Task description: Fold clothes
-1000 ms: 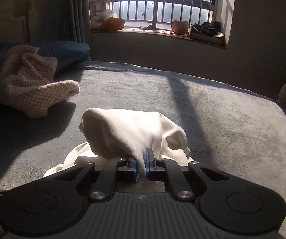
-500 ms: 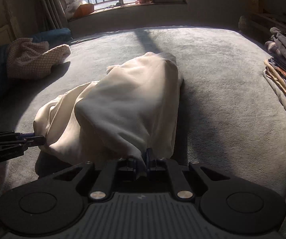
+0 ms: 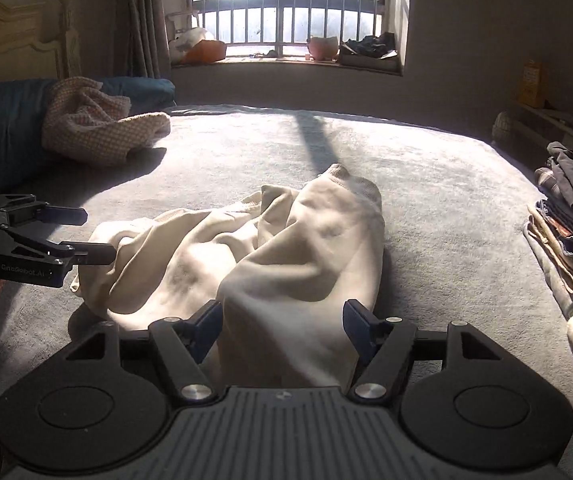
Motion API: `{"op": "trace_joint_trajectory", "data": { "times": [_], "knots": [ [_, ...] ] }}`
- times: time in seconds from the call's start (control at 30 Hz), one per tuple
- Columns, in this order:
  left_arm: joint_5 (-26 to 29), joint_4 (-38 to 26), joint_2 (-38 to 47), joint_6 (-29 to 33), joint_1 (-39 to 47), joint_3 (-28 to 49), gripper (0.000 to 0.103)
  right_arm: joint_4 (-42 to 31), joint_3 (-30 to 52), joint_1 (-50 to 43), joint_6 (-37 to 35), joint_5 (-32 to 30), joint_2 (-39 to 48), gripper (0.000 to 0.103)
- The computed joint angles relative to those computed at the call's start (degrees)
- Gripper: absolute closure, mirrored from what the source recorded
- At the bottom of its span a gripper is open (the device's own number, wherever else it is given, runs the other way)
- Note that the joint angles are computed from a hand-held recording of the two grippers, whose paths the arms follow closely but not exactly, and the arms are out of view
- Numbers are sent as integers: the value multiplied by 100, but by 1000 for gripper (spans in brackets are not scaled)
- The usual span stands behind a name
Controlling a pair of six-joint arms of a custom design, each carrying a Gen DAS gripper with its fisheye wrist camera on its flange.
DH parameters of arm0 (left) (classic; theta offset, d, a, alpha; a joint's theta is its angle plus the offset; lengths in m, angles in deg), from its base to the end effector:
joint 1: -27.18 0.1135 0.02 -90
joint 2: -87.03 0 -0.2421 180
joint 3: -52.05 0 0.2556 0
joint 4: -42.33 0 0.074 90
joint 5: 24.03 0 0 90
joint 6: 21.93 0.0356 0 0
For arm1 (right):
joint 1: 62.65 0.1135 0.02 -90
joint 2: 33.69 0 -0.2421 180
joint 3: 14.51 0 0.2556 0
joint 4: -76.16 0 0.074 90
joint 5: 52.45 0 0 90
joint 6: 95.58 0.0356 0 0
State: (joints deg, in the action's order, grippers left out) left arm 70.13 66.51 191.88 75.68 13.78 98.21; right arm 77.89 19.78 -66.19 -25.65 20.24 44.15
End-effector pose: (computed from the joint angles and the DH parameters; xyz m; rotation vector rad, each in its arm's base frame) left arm 0.2962 -0.0732 0.0671 0.4372 2.1301 -0.1366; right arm 0.2349 -0.0039 0.1021 -0.4769 2.2134 0.1300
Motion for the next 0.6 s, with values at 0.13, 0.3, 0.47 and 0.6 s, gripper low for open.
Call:
{"op": "trace_joint_trajectory", "data": {
  "times": [0.13, 0.3, 0.47, 0.6],
  "knots": [
    [-406, -304, 330, -160, -115, 412, 24, 556, 653, 828, -232, 1052, 1447, 62],
    [-199, -261, 566, -205, 68, 530, 36, 312, 715, -245, 434, 716, 1436, 95],
    [153, -4, 842, -127, 179, 544, 47, -649, 1030, -1948, 912, 735, 1585, 95],
    [280, 101, 1015, -81, 185, 560, 58, -780, 846, -2766, 1171, 406, 1235, 93]
  ]
}}
